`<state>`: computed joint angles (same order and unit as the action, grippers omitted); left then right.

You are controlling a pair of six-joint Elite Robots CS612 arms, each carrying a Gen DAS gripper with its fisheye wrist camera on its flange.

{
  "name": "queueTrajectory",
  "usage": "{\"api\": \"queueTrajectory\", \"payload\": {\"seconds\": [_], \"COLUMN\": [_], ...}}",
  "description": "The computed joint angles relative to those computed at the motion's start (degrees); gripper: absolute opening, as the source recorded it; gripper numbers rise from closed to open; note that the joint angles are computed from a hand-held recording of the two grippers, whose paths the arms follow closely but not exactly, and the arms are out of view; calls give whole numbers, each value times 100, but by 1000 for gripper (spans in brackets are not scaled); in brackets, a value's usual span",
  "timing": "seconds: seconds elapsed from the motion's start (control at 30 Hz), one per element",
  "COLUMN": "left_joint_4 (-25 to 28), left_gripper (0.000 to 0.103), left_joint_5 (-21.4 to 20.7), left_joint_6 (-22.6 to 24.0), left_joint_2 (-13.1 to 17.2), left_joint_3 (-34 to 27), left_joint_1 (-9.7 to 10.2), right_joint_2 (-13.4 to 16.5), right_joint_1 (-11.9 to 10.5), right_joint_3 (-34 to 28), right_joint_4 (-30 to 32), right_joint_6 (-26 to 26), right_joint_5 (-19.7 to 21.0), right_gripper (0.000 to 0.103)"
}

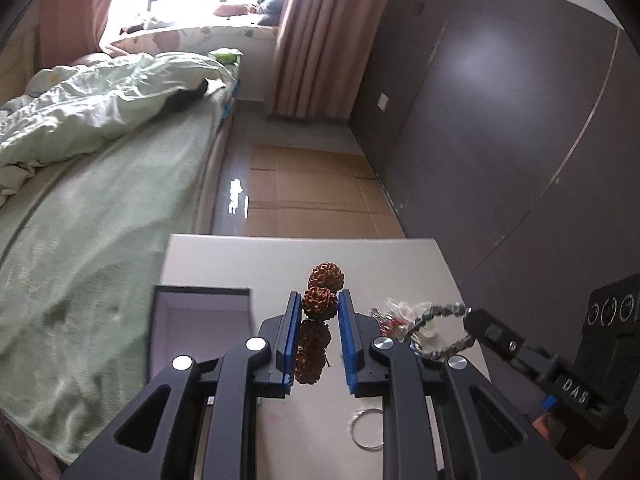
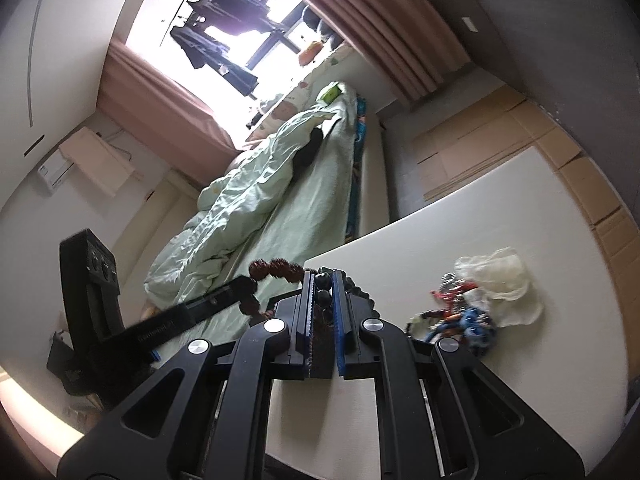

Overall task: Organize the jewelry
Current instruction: 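Lift the brown bracelet toward the black box while the right gripper carries the grey bracelet, then lower the brown bracelet into the box and open the left gripper while the right releases the grey bracelet there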

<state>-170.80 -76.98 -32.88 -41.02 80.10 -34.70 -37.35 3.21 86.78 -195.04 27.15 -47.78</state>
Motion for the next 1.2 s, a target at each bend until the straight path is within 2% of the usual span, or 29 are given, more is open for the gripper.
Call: {"api": "queueTrajectory", "payload": {"seconds": [0.2, 0.3, 0.47, 0.67, 0.73, 0.77, 0.8, 0.87, 0.97, 1.1, 1.2], "left_joint_4": [-399, -438, -346, -103, 82, 244, 276, -94, -314, -388, -478], "left_gripper": [17, 17, 17, 17, 17, 22, 43, 71, 71, 71, 71], "left_joint_5": [320, 372, 148, -597, -603, -450, -342, -123, -31, 40, 187], "left_joint_6": [-262, -362, -536, -783, -791, -789, -799, -909, -956, -1342, -1457], "left_joint_2": [-87, -108, -71, 124, 160, 143, 125, 59, -18, -110, -169], "left_joint_3": [272, 374, 441, 325, 279, 263, 280, 454, 617, 806, 909], "left_joint_1": [94, 161, 303, 489, 491, 476, 467, 451, 464, 518, 535], "right_joint_2": [17, 31, 51, 92, 118, 128, 144, 171, 236, 374, 468], "right_joint_1": [116, 162, 218, 306, 347, 360, 386, 424, 492, 586, 670], "right_joint_3": [-73, -99, -149, -228, -268, -285, -312, -353, -457, -660, -809], "right_joint_4": [204, 313, 372, 424, 405, 399, 396, 391, 400, 401, 428], "right_joint_6": [-172, -207, -241, -226, -193, -176, -159, -138, -88, 46, 119], "right_joint_5": [-15, -32, -71, -71, -45, -31, -23, -10, 42, 227, 265], "right_gripper": [10, 10, 10, 10, 10, 10, 10, 10, 10, 10, 10]}}
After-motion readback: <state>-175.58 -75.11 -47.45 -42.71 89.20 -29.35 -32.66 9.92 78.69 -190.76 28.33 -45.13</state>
